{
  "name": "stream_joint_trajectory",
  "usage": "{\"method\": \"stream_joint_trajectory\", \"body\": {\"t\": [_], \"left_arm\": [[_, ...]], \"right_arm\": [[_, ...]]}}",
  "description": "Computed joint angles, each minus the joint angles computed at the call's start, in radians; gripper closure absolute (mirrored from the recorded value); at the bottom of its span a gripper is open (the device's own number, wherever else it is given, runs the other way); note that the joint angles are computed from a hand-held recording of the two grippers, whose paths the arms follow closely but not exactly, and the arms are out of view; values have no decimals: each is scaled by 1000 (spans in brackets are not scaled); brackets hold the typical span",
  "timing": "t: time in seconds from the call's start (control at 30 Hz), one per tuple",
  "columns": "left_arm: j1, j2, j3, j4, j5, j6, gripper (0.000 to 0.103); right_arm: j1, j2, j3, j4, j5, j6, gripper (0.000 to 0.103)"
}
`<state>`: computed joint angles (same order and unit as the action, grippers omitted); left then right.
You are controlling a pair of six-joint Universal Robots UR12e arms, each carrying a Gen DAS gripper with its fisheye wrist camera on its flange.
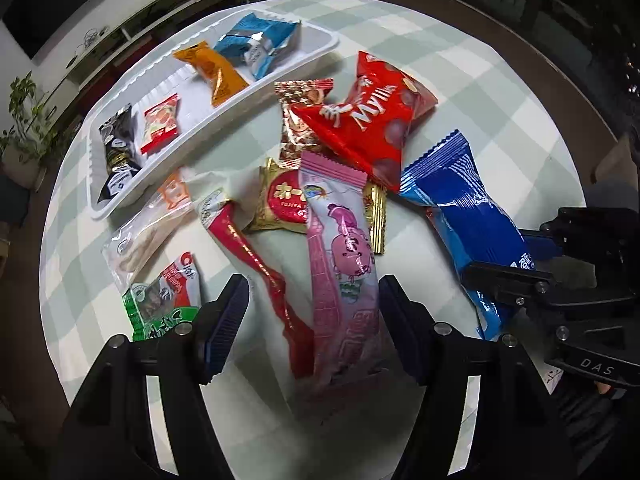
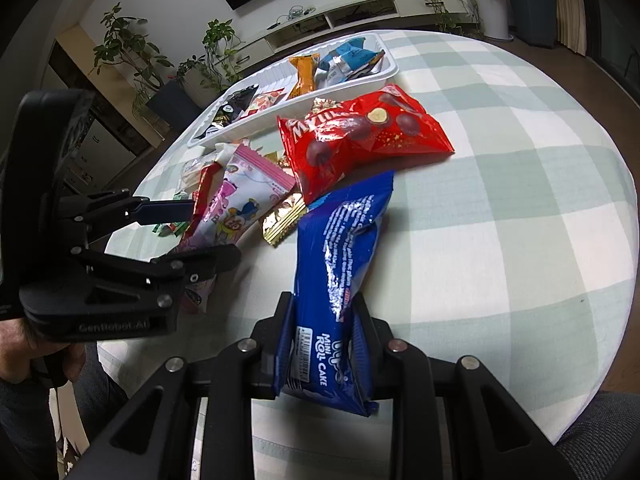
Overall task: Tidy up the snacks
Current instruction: 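Grasp the pink packet with the left gripper while the right gripper holds the blue packet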
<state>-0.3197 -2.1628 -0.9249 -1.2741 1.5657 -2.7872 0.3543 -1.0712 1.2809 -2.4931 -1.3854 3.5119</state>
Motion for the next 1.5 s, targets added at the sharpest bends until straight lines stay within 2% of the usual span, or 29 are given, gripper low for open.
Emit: {"method": "stream_joint_trajectory", "body": {"t": [0.27, 0.37, 0.53, 0.63, 0.67, 1.07, 1.5], "left_arm": [[-2, -16, 23, -15, 8, -15, 54], [1, -20, 31, -18, 4, -16, 55], [1, -16, 26, -9, 0, -18, 63], [6, -12, 21, -3, -7, -29, 72], [7, -9, 16, 3, -12, -33, 79], [21, 34, -39, 61, -113, -63, 79], [65, 109, -140, 137, -302, -164, 79]], "right_arm": [[0, 1, -1, 1, 2, 1, 74], [0, 1, -1, 1, 2, 2, 74], [1, 1, -2, 3, 0, -3, 74], [2, 1, -4, 6, 1, -7, 74], [2, 1, -3, 5, 1, -7, 74], [2, -12, 15, -30, -8, -4, 74], [-2, -34, 39, -73, 53, 9, 75]]}}
